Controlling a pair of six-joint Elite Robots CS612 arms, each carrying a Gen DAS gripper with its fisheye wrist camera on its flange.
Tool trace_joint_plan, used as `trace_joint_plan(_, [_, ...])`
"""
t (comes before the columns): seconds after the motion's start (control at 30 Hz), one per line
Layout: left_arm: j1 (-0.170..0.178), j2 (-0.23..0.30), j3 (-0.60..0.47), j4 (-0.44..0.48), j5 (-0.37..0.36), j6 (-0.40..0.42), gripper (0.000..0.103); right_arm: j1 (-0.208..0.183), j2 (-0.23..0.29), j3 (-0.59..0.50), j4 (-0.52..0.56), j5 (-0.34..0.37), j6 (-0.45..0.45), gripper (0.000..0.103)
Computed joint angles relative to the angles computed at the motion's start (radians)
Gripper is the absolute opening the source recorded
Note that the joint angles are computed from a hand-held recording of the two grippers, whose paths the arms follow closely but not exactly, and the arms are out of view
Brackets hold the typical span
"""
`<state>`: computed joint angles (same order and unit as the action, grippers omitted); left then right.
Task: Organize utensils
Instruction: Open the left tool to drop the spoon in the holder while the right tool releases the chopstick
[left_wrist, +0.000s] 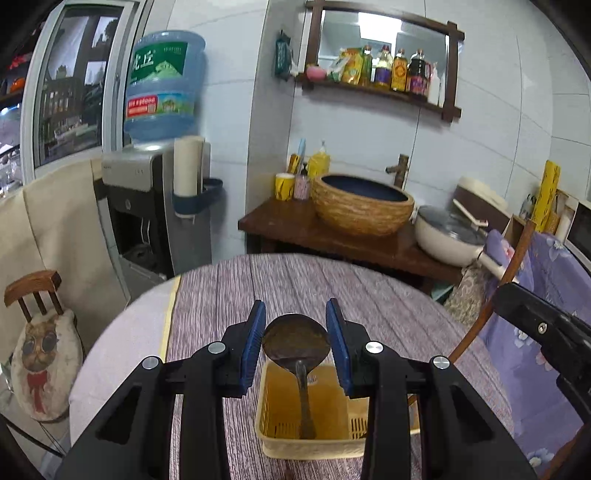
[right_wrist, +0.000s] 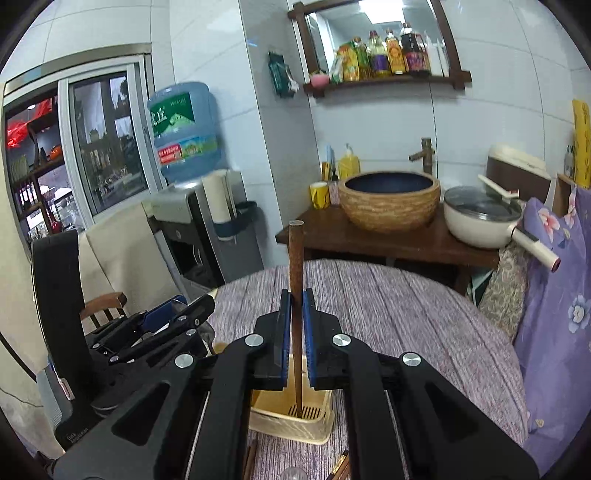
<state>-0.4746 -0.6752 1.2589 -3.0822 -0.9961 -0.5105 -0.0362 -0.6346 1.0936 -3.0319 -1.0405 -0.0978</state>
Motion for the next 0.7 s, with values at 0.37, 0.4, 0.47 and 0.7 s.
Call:
trace_joint_plan(0.37, [0.006, 0.021, -0.001, 0.061, -0.044, -0.027, 0.034, 0.000, 0.025, -0.005, 0.002, -0.010, 0.004, 0.008])
trace_joint_plan(0.4, [0.005, 0.021, -0.001, 0.063, -0.040, -0.027, 0.034, -0.001, 0.026, -0.005, 0.000, -0.007, 0.004, 0.008])
trace_joint_plan(0.47, [0.002, 0.021, 0.000, 0.059, -0.028, -0.021, 0.034, -0.001, 0.028, -0.004, -0.013, -0.013, 0.008, 0.008])
trace_joint_plan(0.7, [-0.008, -0.002, 0.050, -0.025, -0.016, -0.015, 0.066, -0.012, 0.017, 0.034, -0.097, 0.004, 0.039, 0.046])
